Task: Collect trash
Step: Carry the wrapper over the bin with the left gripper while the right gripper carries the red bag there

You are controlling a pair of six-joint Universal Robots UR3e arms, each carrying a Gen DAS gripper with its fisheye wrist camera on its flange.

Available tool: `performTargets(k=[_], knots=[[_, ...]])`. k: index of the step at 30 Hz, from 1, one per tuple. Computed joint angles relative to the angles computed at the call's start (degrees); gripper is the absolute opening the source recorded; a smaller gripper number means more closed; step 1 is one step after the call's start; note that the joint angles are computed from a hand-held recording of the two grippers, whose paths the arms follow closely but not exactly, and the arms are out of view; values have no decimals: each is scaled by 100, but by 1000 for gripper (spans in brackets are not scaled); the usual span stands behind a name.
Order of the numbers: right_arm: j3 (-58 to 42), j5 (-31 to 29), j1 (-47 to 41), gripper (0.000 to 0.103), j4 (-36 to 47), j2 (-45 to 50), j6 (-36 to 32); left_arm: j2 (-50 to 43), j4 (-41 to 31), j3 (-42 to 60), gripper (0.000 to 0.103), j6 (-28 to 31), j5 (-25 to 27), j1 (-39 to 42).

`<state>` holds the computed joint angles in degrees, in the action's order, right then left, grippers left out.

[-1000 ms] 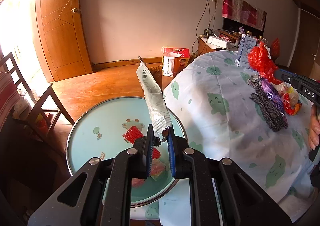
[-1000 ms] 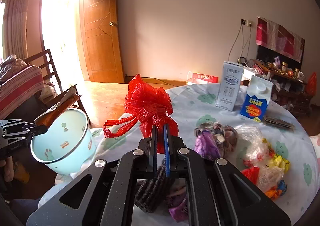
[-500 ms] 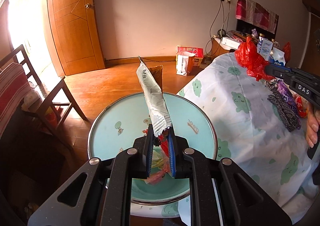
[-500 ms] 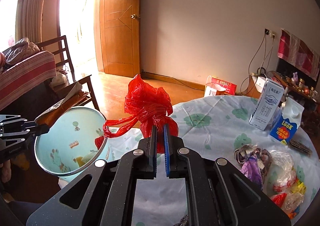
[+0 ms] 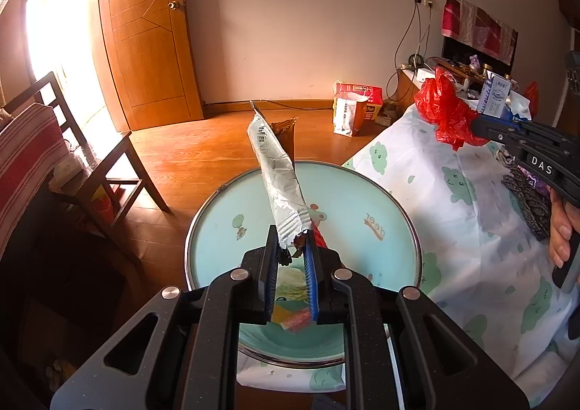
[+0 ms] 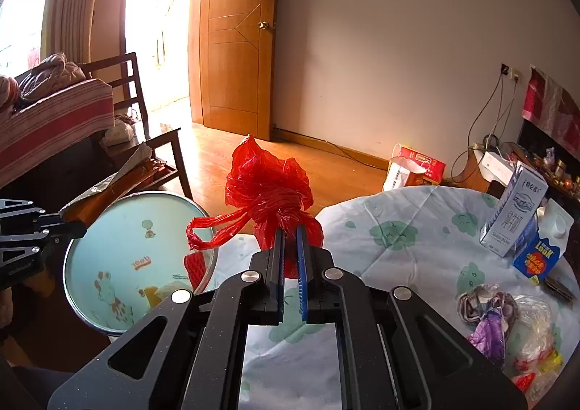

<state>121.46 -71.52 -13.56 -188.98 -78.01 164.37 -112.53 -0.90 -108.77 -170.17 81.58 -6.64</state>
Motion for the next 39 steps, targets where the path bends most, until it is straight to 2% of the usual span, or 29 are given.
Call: performTargets(k=[14, 39], knots=[[-554, -163, 375, 7, -254, 614, -80, 99, 142, -147, 13, -39, -58, 115], [-673, -320, 592, 7, -383, 937, -301, -40, 189, -217, 14, -188, -63, 142]])
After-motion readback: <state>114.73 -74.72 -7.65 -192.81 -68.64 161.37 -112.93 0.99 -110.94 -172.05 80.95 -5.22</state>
